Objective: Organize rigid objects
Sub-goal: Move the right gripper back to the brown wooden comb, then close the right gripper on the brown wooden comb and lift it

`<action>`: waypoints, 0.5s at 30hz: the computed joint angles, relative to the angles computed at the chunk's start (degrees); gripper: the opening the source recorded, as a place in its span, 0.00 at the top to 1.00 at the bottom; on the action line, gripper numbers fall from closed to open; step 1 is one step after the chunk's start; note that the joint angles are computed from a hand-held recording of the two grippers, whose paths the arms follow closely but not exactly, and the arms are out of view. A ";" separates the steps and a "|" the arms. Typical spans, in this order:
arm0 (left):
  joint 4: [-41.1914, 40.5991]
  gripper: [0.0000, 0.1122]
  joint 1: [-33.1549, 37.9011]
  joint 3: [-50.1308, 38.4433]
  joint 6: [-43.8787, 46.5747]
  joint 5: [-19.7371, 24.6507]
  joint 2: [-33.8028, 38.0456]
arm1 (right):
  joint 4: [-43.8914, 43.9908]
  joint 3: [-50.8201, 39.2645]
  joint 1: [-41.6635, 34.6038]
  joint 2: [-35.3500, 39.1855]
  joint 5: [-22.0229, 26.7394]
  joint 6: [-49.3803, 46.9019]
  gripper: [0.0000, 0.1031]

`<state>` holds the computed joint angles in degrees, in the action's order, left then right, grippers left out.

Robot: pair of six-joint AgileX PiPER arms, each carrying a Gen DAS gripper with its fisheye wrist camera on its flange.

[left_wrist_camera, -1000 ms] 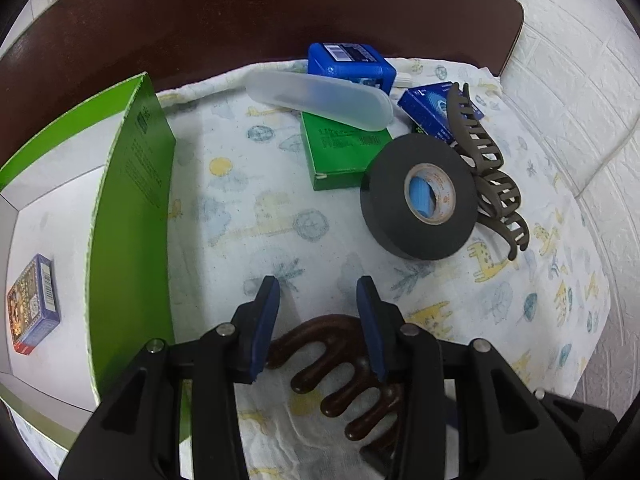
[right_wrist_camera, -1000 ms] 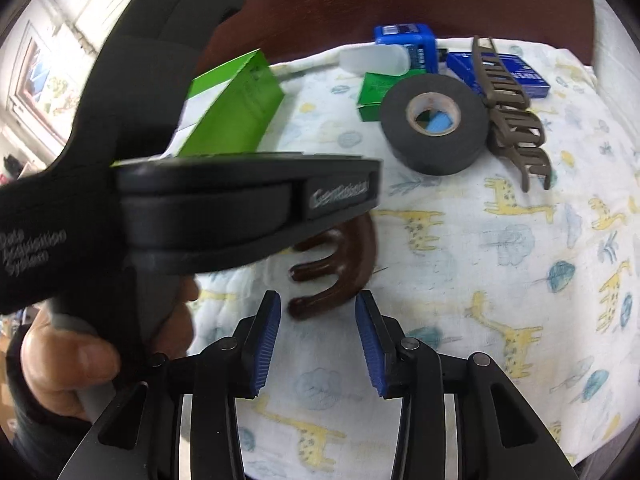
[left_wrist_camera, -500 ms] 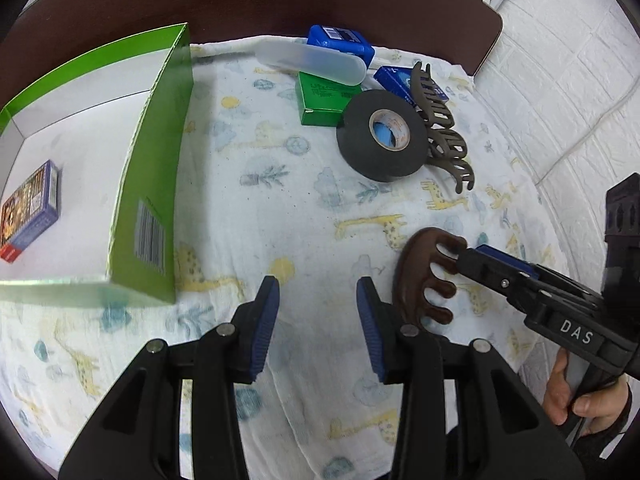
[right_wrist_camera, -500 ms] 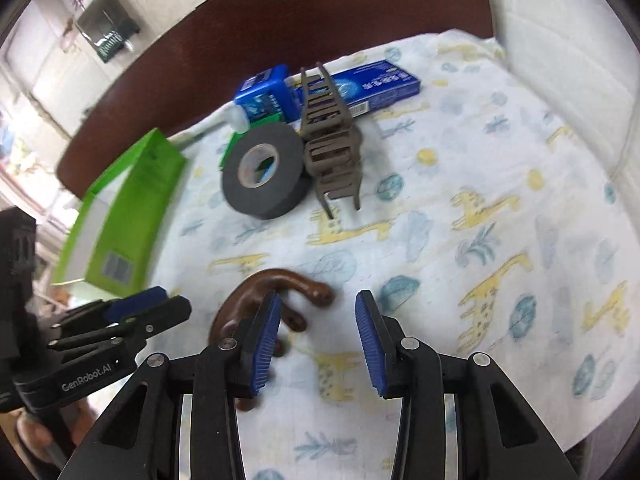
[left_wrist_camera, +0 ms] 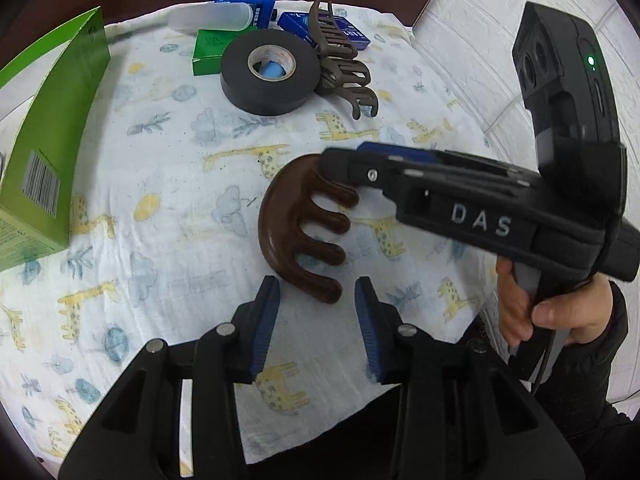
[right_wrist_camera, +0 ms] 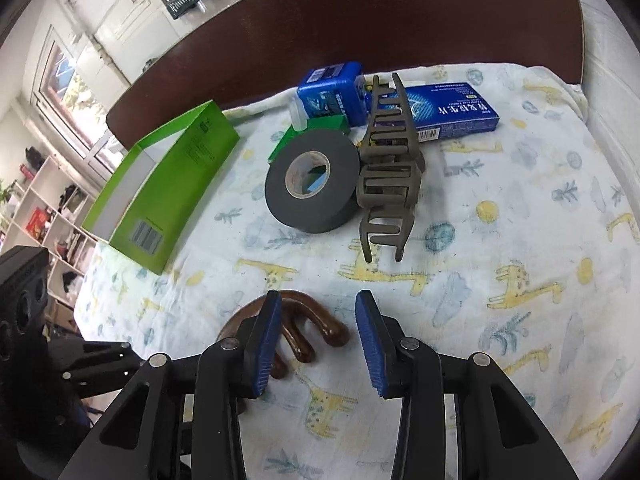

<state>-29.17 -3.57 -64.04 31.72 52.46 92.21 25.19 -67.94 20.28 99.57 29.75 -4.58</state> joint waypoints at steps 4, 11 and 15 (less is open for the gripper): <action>7.56 0.66 -2.27 0.67 -5.22 -5.75 -0.75 | -1.04 2.46 1.48 -1.47 0.04 1.65 0.62; 8.44 0.68 2.39 0.84 0.16 -6.22 -1.53 | 1.53 9.16 4.99 -7.62 -1.60 1.90 0.63; 3.19 0.68 5.86 -0.86 3.90 -2.63 -1.17 | -11.30 9.78 6.13 -9.16 -4.28 17.47 0.63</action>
<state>-25.98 2.29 -64.90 35.62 49.82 91.04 13.88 -58.15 26.41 90.40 25.47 12.89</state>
